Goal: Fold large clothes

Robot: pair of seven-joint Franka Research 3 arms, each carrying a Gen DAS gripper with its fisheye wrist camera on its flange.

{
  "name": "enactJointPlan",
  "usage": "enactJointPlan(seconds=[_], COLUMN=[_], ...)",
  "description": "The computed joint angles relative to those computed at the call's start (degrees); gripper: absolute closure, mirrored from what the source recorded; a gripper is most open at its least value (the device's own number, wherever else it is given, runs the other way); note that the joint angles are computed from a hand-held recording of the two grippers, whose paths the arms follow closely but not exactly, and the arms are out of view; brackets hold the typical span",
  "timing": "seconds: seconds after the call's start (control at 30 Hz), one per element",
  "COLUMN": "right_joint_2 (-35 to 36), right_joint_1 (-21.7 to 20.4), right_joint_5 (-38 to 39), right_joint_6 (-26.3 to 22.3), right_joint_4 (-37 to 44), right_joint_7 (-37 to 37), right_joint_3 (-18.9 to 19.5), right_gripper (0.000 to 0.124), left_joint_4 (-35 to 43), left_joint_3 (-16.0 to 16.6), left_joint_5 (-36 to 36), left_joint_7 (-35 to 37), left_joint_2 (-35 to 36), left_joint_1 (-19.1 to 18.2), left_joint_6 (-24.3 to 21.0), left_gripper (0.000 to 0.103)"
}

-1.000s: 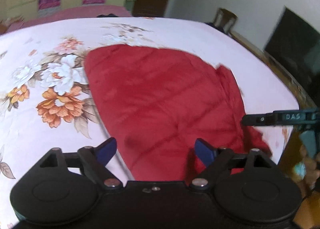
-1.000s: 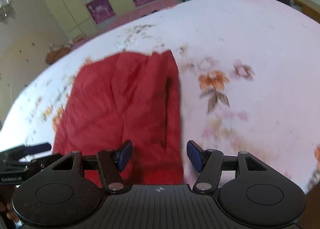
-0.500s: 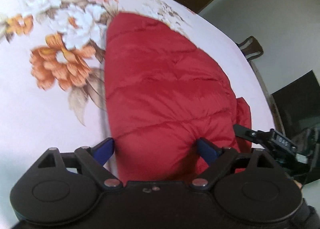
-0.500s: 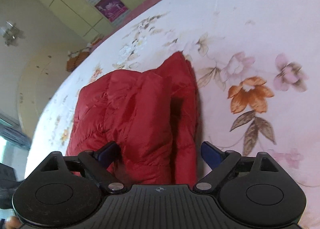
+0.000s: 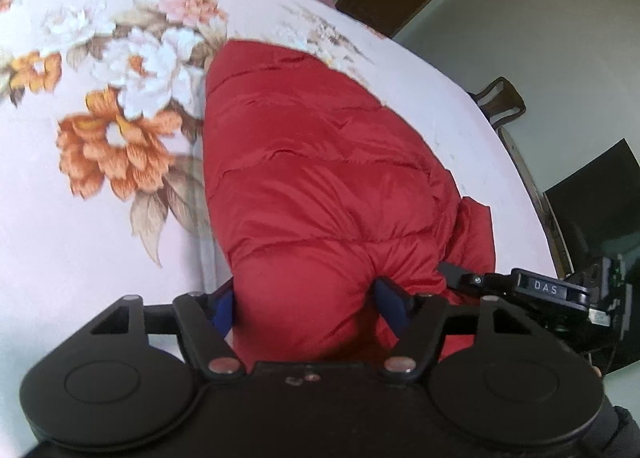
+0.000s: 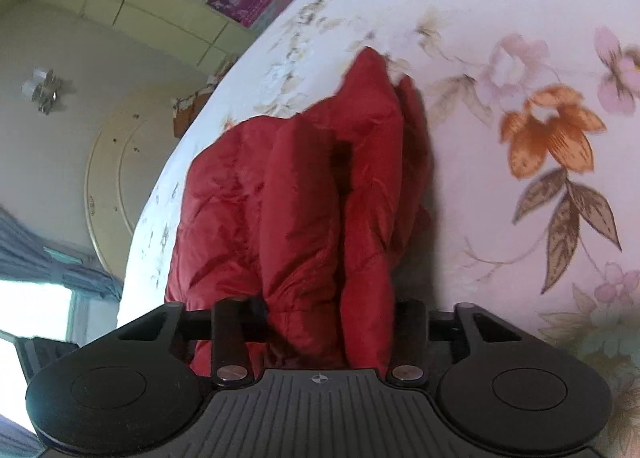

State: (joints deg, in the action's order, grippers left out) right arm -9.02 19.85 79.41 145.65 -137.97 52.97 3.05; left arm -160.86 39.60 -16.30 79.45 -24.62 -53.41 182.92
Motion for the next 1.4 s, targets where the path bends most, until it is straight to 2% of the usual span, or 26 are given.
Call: enactJointPlan(seconds=[0.13,0.2,0.3,0.43,0.53,0.63,0.73,0.87,0.93,1.03,1.13,1.23,1.3,1.4], right_joint_2=[-0.9,-0.4,1.3,5.1,9.0,13.5,18.4,27.4,32.3,39.4,46.5,53.4,57.3,62.0], right_joint_1=[0.6,1.4,2.9,4.9,6.7,9.0,11.9,16.3,18.5,23.1,26.8,29.6,30.4,31.2], right_joint_5=[0.9,2.1,4.1,5.4,5.9,5.8,4.5,-5.8,-11.9,-22.1,-30.2,-37.2,-40.4,-44.9], right_joint_6=[0.0,0.8,2.1,4.4,7.0,11.2,17.2,24.1,25.7,26.0,24.3,21.3,19.6,17.0], right_joint_4=[0.8,1.9,4.3,9.5,14.5,20.0,25.9,36.0,41.4,49.8,59.1,68.9,74.4,81.0], right_joint_7=[-0.4,-0.5,-1.3,-1.9,-1.8,-0.7,2.6,13.5,19.7,30.1,38.9,45.5,49.0,53.4], right_joint_3=[0.3,0.9,2.1,4.1,6.1,8.5,11.1,13.5,13.5,11.0,8.2,5.4,4.7,3.7], right_gripper=[0.089,0.089,0.089,0.089,0.089,0.089,0.089,0.089,0.089,0.089,0.089,0.089,0.089,0.089], left_joint_4=[0.0,0.0,-0.5,-2.0,-3.2,-3.4,-1.8,3.2,5.9,10.1,13.8,15.9,17.3,17.6], left_joint_3=[-10.7,-14.7,-17.9,-18.7,-15.9,-10.7,-3.1,6.1,9.3,13.9,19.0,22.0,24.5,26.4], left_joint_5=[2.5,3.2,3.8,4.8,5.2,5.0,4.7,3.9,3.0,1.1,-1.9,-4.4,-6.6,-9.0], left_joint_7=[-1.2,-0.9,0.4,3.2,7.3,13.8,22.7,33.3,36.8,41.6,45.9,49.3,51.6,54.9], left_joint_2=[-0.9,-1.8,-3.9,-7.5,-10.6,-13.4,-16.2,-16.3,-15.0,-12.4,-9.5,-7.6,-6.2,-4.1], left_joint_1=[11.9,17.1,22.9,28.7,31.6,33.3,34.4,35.2,35.4,34.4,31.8,30.3,28.4,26.8], left_joint_6=[-2.9,-4.4,-5.4,-6.5,-7.6,-9.4,-13.2,-19.0,-21.1,-22.6,-22.8,-22.2,-21.6,-19.7], left_gripper=[0.039,0.039,0.039,0.039,0.039,0.039,0.039,0.039,0.039,0.039,0.039,0.039,0.039,0.039])
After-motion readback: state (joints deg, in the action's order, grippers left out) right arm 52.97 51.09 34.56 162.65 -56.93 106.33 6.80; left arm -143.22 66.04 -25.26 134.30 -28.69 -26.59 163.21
